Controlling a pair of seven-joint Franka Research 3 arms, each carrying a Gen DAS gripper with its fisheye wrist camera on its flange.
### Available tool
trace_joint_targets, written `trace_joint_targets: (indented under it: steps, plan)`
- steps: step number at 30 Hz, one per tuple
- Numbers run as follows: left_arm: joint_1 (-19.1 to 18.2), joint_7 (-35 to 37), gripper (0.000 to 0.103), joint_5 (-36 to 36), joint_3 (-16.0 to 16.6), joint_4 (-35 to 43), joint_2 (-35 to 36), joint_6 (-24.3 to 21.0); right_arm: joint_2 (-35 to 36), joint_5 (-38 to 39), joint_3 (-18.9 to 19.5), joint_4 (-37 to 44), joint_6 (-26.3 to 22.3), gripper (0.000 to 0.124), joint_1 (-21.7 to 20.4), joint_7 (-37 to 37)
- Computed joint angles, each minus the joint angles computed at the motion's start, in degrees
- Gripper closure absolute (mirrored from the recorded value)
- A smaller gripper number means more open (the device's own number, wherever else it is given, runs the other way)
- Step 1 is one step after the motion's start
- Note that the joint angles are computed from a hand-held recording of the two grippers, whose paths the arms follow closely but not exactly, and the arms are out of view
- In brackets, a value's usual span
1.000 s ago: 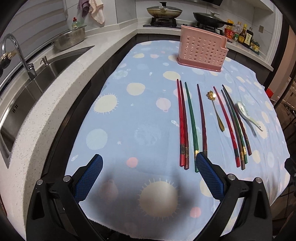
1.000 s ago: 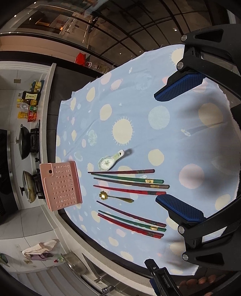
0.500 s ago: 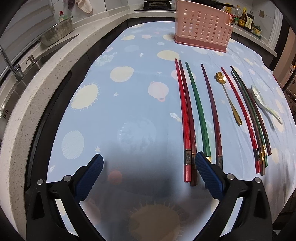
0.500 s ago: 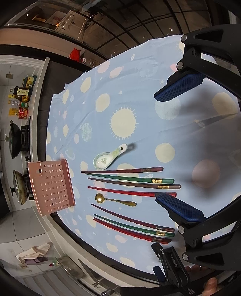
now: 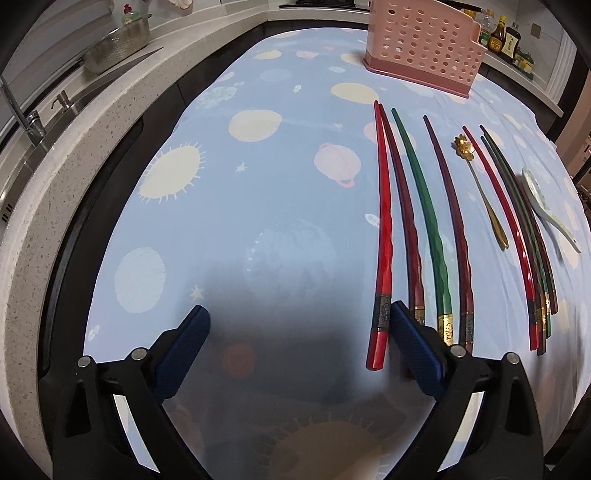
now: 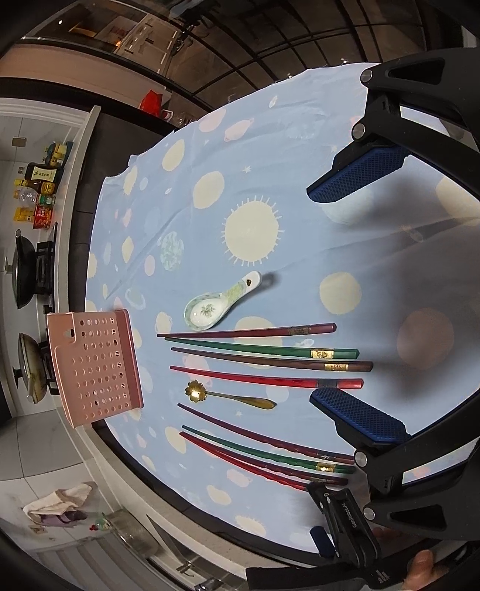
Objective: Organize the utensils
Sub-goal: 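Grasp the white ceramic spoon with the right tool while the left tool grasps a red chopstick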
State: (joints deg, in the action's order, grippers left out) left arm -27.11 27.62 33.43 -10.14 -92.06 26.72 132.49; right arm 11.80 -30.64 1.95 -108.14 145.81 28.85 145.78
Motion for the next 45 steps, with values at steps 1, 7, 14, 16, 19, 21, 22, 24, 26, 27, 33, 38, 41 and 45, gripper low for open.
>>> trace_joint_targets:
  steps: [1, 7, 14, 16, 19, 21, 22, 24, 26, 27, 33, 38, 41, 45]
  plan:
    - [0.1, 0.3, 0.016, -0.1, -0.1, 0.0, 0.0, 0.4, 0.4, 0.3, 0.0, 0.4, 0.4, 0.028, -0.2, -0.3]
    - [1.0, 3.3, 0.051, -1.8, -0.7, 0.4, 0.2, 3.7, 4.3, 7.6, -0.5, 3.9, 4.3, 0.053, -2.5, -5.3]
    - [2.3, 6.1, 0.091, -5.8, -1.5, 0.2, 0.3, 7.5, 9.6, 19.7, -0.6, 8.2, 6.9, 0.092, -4.7, -14.0]
    - [2.5, 6.6, 0.093, -6.8, -1.5, -0.1, 0.3, 8.3, 10.5, 23.8, -0.2, 8.5, 8.4, 0.101, -5.4, -16.7]
    - [1.9, 6.9, 0.093, -6.8, -1.1, 0.4, 0.6, 7.8, 11.9, 26.2, -1.1, 9.7, 8.9, 0.106, -4.7, -18.7]
    - [1.8, 7.3, 0.093, -7.0, -1.0, 1.0, 0.9, 7.4, 12.7, 27.6, -1.3, 10.6, 8.7, 0.110, -4.6, -20.0]
    - [1.8, 7.4, 0.093, -7.2, -1.0, 1.1, 1.0, 7.4, 13.1, 28.3, -1.4, 11.0, 8.7, 0.111, -4.6, -20.6]
    - [1.8, 7.5, 0.093, -7.5, -1.0, 1.3, 1.1, 7.3, 13.6, 29.7, -1.4, 11.2, 8.5, 0.112, -4.6, -21.5]
    - [1.7, 7.5, 0.093, -7.5, -0.9, 1.4, 1.2, 7.3, 14.0, 30.7, -1.5, 11.3, 8.3, 0.115, -4.6, -22.3]
    - [1.7, 7.5, 0.093, -7.5, -0.8, 1.4, 1.2, 7.2, 14.1, 31.4, -1.5, 11.2, 8.4, 0.116, -4.7, -22.6]
    - [1.3, 7.1, 0.093, -6.8, -0.5, 1.6, 1.4, 7.1, 14.0, 32.9, -1.8, 9.8, 10.7, 0.113, -3.9, -24.1]
    - [1.3, 6.4, 0.093, -6.5, -0.4, 1.0, 1.2, 8.0, 13.6, 33.3, -2.0, 8.6, 11.5, 0.111, -3.4, -24.4]
    - [1.4, 5.9, 0.093, -6.3, -0.3, 0.2, 0.8, 9.3, 12.9, 32.4, -2.6, 7.5, 11.8, 0.112, -2.7, -24.0]
    - [1.4, 4.8, 0.093, -5.3, -0.1, -1.8, -0.1, 11.6, 11.9, 31.4, -2.9, 6.3, 11.8, 0.115, -2.2, -23.4]
